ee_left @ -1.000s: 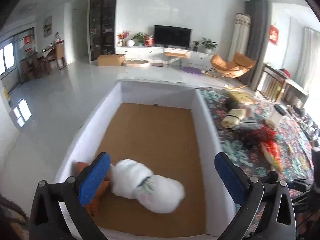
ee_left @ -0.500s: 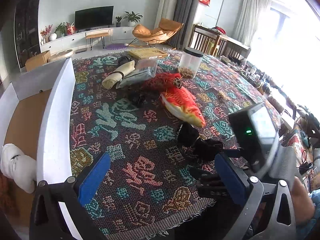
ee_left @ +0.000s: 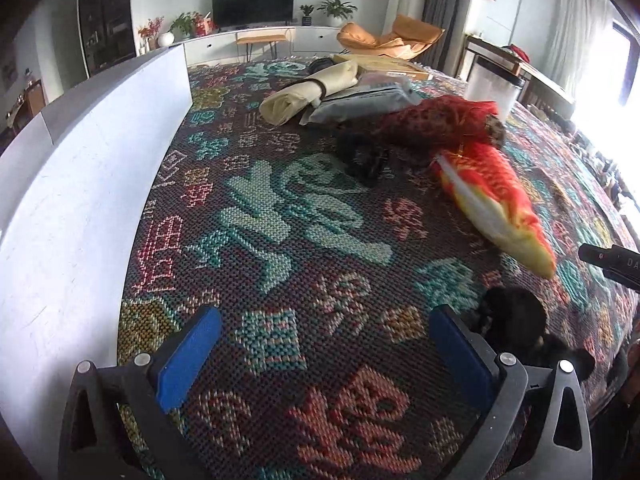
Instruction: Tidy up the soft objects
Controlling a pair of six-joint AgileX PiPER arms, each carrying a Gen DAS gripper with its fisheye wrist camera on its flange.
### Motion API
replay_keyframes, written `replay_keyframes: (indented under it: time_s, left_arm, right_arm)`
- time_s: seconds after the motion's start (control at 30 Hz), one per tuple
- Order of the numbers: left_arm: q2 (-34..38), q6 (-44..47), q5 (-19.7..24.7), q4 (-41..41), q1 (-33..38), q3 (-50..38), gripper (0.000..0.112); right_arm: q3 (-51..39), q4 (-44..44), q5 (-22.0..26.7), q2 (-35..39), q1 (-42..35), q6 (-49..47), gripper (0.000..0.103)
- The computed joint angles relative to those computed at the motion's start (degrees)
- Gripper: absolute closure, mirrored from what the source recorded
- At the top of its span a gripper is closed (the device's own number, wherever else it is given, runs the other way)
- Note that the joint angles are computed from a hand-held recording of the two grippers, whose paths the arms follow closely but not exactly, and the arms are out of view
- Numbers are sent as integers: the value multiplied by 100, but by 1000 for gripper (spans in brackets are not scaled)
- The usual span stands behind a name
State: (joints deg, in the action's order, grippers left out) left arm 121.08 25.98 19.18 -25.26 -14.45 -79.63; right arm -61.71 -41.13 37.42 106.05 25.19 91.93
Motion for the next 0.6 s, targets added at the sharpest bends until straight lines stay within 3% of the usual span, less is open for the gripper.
replay_keyframes:
  time_s: [0.07, 0.17, 0.33, 0.6]
  left_arm:
    - [338, -464, 187, 265, 41, -495, 9]
    - [665, -1122, 284, 793, -1, -978, 9]
    - [775, -2376, 220, 2339, -262, -1098, 9]
    - [756, -2254, 172, 2204, -211, -1051, 9]
  right_arm:
    - [-129, -152, -359, 311, -441, -74, 15]
    - [-909, -683, 251, 979, -569, -86, 12]
    - [-1365, -1065, 71, 1402, -933, 77, 5]
    - [-1301, -1050, 178, 1331, -815, 112, 5]
